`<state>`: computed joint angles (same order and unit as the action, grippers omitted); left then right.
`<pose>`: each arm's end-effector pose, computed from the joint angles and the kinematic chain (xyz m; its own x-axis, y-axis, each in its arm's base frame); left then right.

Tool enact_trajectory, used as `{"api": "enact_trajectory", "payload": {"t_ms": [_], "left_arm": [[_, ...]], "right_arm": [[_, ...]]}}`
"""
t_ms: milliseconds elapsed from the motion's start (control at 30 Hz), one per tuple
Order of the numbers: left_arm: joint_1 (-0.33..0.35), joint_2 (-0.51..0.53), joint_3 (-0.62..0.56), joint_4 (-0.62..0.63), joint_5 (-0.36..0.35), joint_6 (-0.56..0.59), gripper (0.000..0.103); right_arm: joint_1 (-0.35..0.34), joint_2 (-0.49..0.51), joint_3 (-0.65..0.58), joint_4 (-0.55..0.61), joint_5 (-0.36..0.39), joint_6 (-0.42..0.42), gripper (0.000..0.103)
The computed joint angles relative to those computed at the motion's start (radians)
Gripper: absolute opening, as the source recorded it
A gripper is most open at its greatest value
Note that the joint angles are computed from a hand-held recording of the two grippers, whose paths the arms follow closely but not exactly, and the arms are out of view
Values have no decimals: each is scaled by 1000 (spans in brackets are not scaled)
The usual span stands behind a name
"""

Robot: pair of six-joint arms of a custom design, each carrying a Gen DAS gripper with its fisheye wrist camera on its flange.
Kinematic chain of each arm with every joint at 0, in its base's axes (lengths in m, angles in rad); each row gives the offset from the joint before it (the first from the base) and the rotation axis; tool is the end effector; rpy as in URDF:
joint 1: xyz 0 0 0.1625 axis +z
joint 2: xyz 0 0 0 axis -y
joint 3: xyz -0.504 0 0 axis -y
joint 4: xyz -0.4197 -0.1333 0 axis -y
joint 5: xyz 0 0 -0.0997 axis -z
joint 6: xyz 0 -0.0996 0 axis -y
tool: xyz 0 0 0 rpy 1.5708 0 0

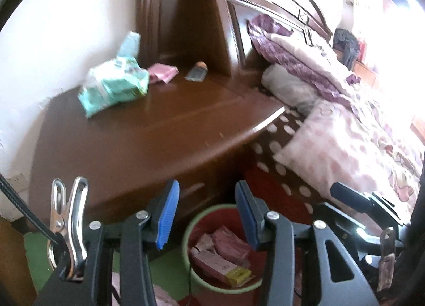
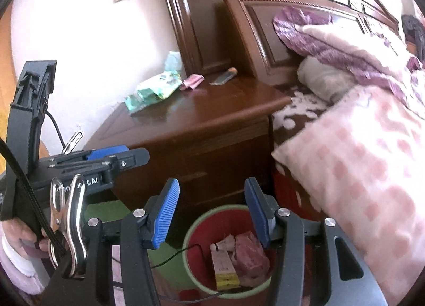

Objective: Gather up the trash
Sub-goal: 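Raise both open grippers back toward the teal wet-wipes pack, then close the right gripper on the edge of the teal wet-wipes pack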

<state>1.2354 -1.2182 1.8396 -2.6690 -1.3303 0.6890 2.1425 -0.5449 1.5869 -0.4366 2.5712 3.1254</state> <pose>-0.0651 -0.6638 0.3510 -0.5497 0.7005 -0.4551 0.8317 0.5100 -0.2197 0.3826 -0.5032 -0.0512 -0.8235 0.2821 0.4922 -0.3213 0.4832 -0.8144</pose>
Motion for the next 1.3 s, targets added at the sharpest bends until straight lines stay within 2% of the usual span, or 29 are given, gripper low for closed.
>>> {"api": "enact_trajectory", "payload": {"t_ms": [267,667,867,1100,1300], "left_arm": [[5,22,-88,-3,7,-43,46],[54,88,-222,-24,49,-117,46],[70,121,-261,-46,95,-125,46],[89,162,-312,-26,110,-127,46],[100,194,-356,-12,103,-135,46]], "right_arm": [[-4,-1,-63,36,-55,-26,52],[-26,51,-238,159,-142,-77,52],[-64,98,-381,286,-217,-63,52],[-105,200,-626,473,-262,-71,52],[-132,292,-829,607,-262,-98,52]]}}
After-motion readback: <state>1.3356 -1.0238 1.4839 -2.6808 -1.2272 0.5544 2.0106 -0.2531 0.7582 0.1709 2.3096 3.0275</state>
